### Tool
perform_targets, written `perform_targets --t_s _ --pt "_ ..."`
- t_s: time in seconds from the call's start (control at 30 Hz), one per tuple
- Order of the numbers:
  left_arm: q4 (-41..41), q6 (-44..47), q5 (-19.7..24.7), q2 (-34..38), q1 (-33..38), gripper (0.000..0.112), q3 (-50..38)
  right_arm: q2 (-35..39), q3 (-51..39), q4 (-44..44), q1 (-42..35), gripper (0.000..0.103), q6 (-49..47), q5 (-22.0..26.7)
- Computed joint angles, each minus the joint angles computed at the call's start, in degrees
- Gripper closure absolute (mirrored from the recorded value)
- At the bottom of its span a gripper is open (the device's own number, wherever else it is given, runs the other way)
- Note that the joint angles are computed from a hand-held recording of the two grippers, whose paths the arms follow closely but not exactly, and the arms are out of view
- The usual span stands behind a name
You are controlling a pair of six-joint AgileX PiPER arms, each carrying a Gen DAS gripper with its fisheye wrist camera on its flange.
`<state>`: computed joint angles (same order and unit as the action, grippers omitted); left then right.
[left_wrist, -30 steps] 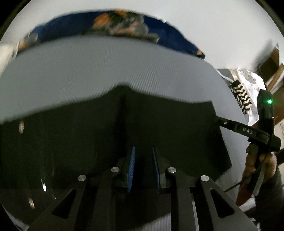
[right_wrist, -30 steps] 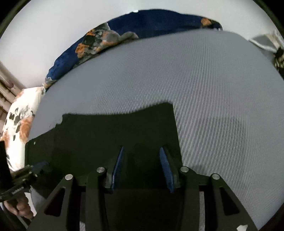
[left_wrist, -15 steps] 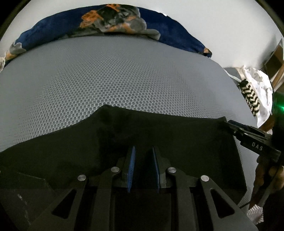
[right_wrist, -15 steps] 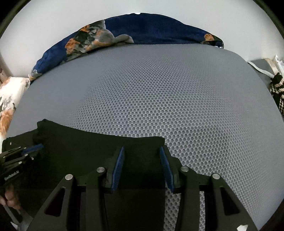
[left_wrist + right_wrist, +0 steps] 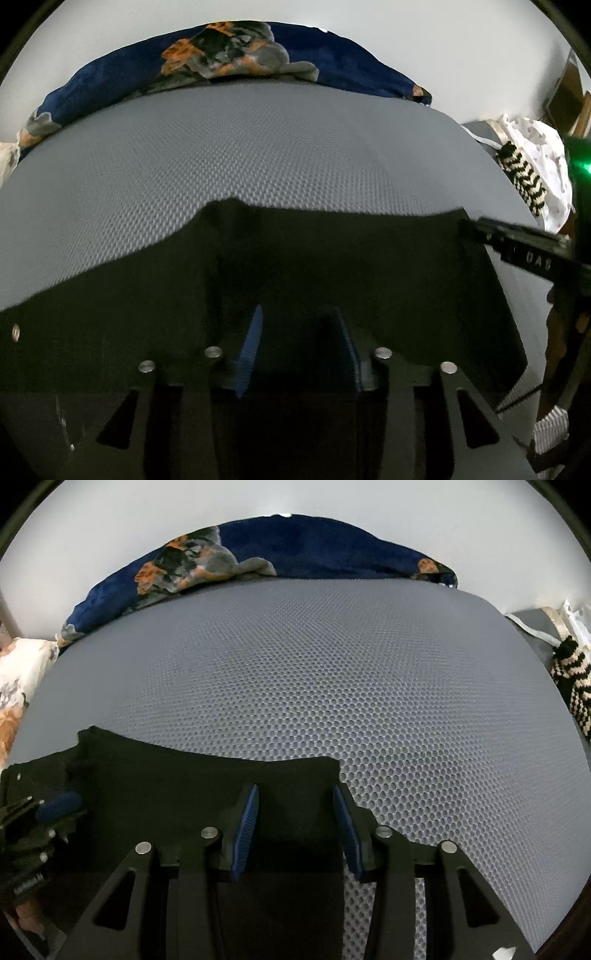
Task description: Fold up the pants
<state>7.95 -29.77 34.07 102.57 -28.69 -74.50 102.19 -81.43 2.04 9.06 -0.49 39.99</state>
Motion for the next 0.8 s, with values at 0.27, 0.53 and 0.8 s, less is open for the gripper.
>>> perform_targets --t_s 0.27,0.53,0.8 --pt "0.07 -2.65 1.45 -7.87 0.40 0.069 7.31 -5.05 3.55 -2.66 3.12 0.064 1.45 1.12" --pt "-0.96 -1.90 3.58 -19.93 4.86 0.066 14.86 -8.17 8.11 4.38 3.28 0.064 -1.67 5.62" --pt "-15.62 15.71 9.55 -34.59 22.27 0.061 22.71 -9.17 12.82 9.96 7.39 0.063 -3.18 8.23"
